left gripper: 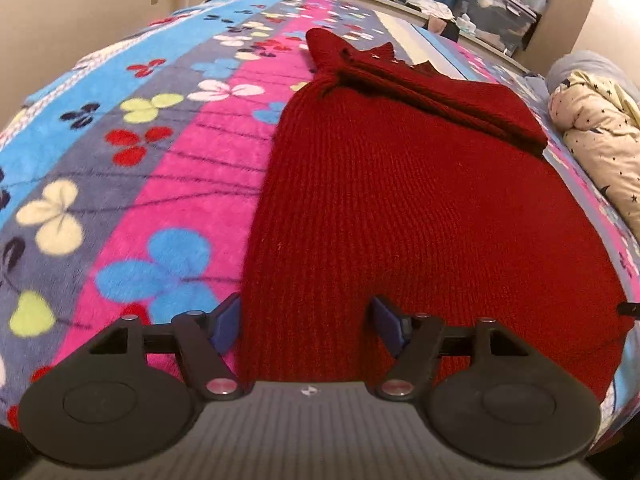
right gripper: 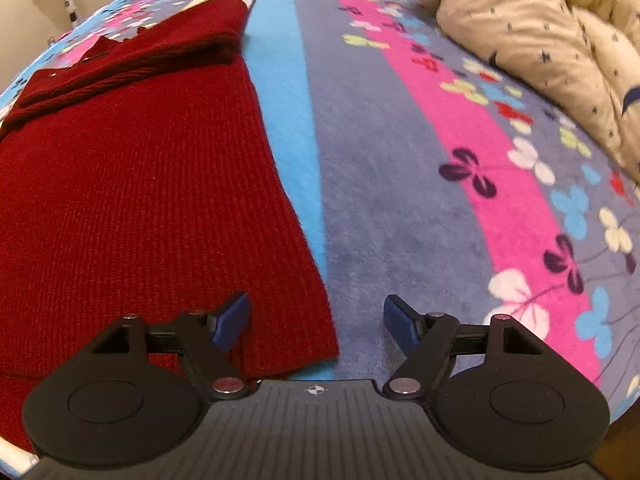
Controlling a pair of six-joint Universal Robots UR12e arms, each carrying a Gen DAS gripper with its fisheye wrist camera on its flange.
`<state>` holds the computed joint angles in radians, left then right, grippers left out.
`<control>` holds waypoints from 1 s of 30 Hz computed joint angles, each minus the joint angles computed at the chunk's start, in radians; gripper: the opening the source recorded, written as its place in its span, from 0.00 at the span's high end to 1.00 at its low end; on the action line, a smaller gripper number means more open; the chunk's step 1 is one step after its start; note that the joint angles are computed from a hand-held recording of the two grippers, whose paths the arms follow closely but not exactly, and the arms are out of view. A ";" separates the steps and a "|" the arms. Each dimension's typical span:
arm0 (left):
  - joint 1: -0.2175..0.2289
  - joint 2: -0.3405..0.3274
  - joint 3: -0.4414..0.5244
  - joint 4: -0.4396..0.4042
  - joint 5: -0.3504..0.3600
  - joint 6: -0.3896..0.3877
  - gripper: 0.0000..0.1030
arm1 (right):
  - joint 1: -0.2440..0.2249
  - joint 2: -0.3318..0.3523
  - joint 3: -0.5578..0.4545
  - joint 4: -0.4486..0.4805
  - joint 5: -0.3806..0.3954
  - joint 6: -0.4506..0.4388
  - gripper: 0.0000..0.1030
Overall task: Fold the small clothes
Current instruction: 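Move both open tools to the sweater hem, then grasp the hem with the left tool while the right tool grasps it too, fold toward the collar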
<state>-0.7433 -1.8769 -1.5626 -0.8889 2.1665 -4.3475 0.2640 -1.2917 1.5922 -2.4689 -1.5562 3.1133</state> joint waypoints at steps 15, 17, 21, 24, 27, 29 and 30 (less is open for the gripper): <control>-0.010 0.028 -0.053 0.170 0.010 -0.004 0.63 | -0.033 -0.001 -0.007 0.059 0.148 0.034 0.21; 0.001 0.033 -0.053 0.142 -0.053 -0.033 0.46 | -0.037 -0.002 -0.007 0.074 0.185 0.019 0.21; 0.004 0.023 -0.028 0.068 -0.080 -0.038 0.46 | -0.033 -0.003 -0.009 0.082 0.196 -0.001 0.21; 0.002 0.024 -0.032 0.083 -0.065 -0.049 0.51 | -0.036 -0.007 -0.005 0.083 0.208 0.005 0.26; -0.002 0.028 -0.046 0.132 -0.045 -0.042 0.68 | -0.040 -0.012 0.001 0.079 0.229 -0.003 0.40; -0.010 0.027 -0.049 0.169 -0.016 -0.017 0.72 | -0.048 -0.016 0.006 0.077 0.270 -0.010 0.66; -0.014 0.026 -0.051 0.186 -0.002 -0.002 0.72 | -0.054 -0.017 0.007 0.079 0.301 -0.008 0.73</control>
<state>-0.7574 -1.8507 -1.6133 -0.7032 2.1649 -4.3499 0.2102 -1.3092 1.5995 -2.3899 -1.2553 3.1057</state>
